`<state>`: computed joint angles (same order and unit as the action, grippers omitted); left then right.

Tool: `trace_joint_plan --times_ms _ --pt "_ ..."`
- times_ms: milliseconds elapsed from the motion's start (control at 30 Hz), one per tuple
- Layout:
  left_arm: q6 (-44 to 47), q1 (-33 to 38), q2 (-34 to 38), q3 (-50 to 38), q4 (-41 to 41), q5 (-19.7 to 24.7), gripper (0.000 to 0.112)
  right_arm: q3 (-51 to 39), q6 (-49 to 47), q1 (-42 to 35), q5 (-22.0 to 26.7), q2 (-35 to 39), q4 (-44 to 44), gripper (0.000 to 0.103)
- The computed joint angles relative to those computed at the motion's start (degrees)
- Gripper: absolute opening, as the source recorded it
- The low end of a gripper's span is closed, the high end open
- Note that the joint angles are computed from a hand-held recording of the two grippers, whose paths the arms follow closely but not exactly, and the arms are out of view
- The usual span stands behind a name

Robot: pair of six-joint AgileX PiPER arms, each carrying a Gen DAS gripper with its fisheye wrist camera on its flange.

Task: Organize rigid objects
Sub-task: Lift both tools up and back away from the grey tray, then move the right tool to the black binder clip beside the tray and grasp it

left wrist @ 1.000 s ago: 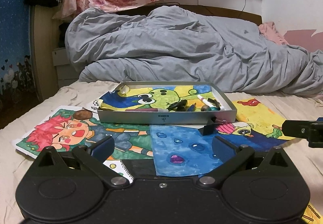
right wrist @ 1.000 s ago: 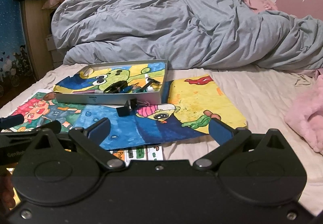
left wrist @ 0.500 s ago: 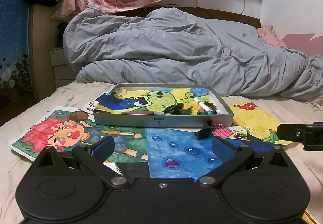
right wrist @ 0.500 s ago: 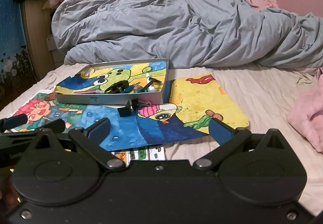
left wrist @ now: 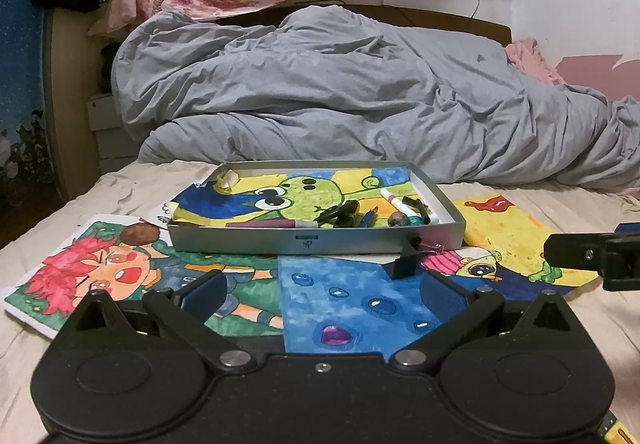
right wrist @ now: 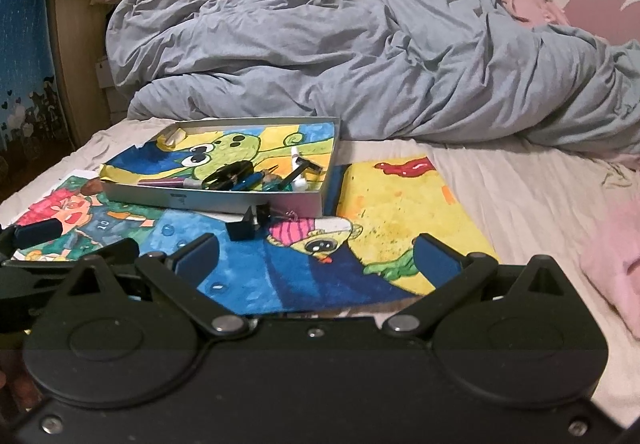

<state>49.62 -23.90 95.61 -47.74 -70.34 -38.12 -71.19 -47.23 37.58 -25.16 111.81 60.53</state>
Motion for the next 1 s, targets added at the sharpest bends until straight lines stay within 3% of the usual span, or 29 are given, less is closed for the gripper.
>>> trace_joint_plan --times_ms 267,633,767,1000 --pt "-2.6 3.6 5.2 -5.0 4.0 3.6 0.102 -8.6 -9.2 -4.3 4.0 5.3 2.1 0.102" --pt "-0.2 9.3 16.5 -19.4 9.5 16.3 0.102 -17.6 -17.1 -9.0 11.2 11.3 7.9 0.102" --pt "4.8 10.3 20.4 -24.8 6.5 18.5 0.101 -19.9 -24.6 -8.9 11.2 12.8 13.5 0.102" --pt "15.2 13.0 24.3 -32.0 -3.4 25.5 0.085 -24.4 -37.2 -9.7 13.6 15.5 26.1 0.103"
